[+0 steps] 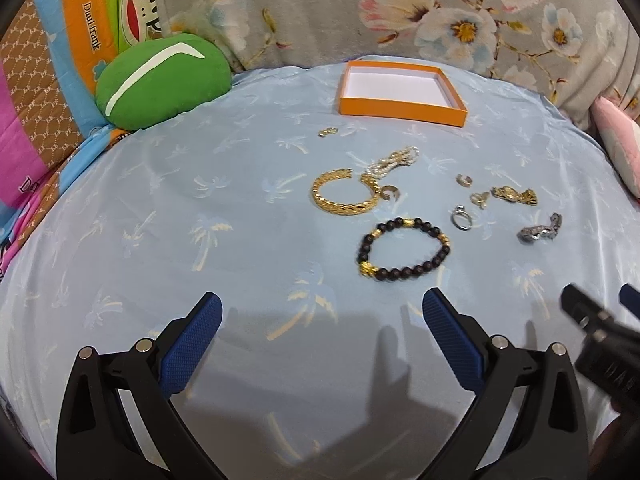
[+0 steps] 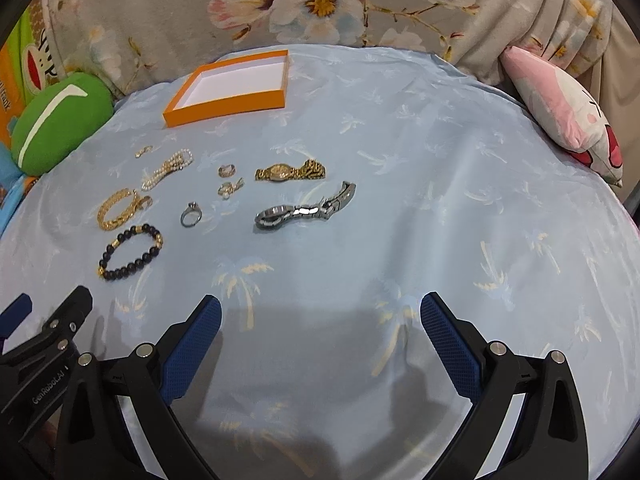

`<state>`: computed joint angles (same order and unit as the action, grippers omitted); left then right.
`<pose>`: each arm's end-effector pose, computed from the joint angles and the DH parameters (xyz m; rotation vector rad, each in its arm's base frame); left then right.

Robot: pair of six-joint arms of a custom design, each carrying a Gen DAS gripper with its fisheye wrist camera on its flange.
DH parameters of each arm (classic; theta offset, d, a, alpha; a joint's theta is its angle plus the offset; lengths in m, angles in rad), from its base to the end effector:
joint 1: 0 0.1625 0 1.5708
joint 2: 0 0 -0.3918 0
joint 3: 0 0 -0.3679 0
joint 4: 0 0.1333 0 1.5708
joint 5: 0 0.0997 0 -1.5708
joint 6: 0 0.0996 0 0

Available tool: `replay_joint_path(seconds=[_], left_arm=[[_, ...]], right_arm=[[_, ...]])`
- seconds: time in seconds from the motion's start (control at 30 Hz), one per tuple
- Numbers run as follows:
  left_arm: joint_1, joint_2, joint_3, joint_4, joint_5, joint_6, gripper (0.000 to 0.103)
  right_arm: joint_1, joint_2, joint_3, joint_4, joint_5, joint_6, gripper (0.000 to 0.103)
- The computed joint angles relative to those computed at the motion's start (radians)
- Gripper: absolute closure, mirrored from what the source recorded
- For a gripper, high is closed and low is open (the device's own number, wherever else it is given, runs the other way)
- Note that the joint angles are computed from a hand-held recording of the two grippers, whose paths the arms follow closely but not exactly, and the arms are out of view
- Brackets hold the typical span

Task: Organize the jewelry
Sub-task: 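Lower the right tool onto the silver watch and close on it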

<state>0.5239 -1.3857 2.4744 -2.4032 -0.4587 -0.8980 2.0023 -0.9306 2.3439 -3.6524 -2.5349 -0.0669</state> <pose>-0.1726 -0.3568 0.1537 0.3311 2.1277 -0.9464 0.2162 -0.3465 0.1306 0.1510 -2.1692 0.9334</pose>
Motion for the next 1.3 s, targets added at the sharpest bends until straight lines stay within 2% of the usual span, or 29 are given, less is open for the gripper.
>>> replay_joint_path(seconds=[0.17,0.4,0.7,0.8,0.93,1.03,1.2,1.3], left_arm=[[0.044,-0.014,-0.031,-0.024,-0.027,0.053,0.005],[0.074,-0.012,-0.059,-0.002,-0.013,0.052,0.005],[0.097,-0.004,-0.067,-0.049,-0.028,0.093,0.005],[0.101,0.005,-0.070,-0.071,-0.035,0.112,0.005],[0.104,0.014,-0.071,-0.092,-0.046,0.128,0.005],[0.107,0.021,-0.074,-0.104,-0.054,0.138,0.005],[0.104,0.030,-0.075,-0.117,-0.060,0.154,0.005],[0.105,0.036,-0.079,-0.127,-0.068,0.167,0.005]], right_arm=[[-0.025,-0.023,-0.030,0.036,0.061,-0.005,0.006],[-0.056,-0.042,-0.065,0.136,0.154,0.048,0.026],[-0.103,-0.052,-0.104,0.251,0.204,0.179,0.043],[-0.115,-0.049,-0.113,0.252,0.208,0.207,0.050],[-0.128,-0.050,-0.134,0.270,0.231,0.244,0.052],[-0.126,-0.033,-0.157,0.275,0.215,0.251,0.060],[-0.117,0.005,-0.190,0.273,0.185,0.217,0.085],[-0.110,0.020,-0.197,0.262,0.174,0.181,0.091]])
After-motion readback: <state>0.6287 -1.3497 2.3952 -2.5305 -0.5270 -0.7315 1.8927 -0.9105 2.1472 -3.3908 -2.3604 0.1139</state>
